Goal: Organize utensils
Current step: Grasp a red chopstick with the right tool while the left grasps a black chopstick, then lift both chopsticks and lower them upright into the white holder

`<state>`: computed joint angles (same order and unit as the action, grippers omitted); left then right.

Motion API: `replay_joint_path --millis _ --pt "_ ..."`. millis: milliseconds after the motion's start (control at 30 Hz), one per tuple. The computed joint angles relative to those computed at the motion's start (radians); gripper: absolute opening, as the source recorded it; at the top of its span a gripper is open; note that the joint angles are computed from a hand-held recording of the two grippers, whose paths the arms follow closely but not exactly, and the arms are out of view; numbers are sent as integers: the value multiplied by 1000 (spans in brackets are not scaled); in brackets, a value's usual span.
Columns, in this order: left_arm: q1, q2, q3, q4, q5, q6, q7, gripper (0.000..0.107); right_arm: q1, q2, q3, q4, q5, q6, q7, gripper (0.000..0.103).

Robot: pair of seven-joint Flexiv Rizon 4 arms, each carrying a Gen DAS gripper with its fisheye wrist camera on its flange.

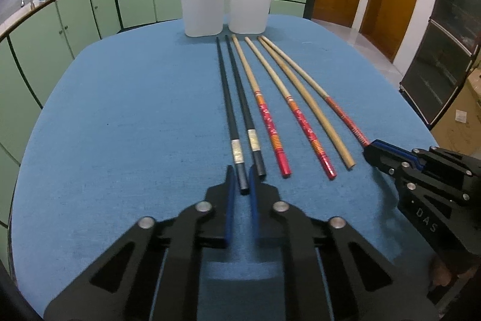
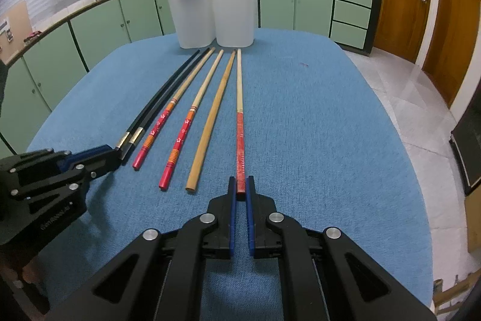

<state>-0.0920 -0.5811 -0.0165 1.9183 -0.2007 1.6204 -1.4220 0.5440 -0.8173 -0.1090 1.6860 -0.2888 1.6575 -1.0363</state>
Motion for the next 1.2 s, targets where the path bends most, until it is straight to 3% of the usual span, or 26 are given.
replay_joint_path --millis 267,667,933,1067,1200 --pt "-4 3 4 5 -6 7 -17 7 -39 0 50 -8 5 -2 -13 6" --pt "-38 104 59 56 23 109 -20 6 40 105 -71 78 1 40 -29 6" --pt "20 161 -4 49 23 183 1 6 55 165 -109 80 36 96 -67 6" --pt "71 174 -61 27 29 200 7 6 7 178 -55 41 40 97 -88 6" --pt "81 168 -69 -12 30 205 17 6 -83 173 45 -27 29 89 -104 6"
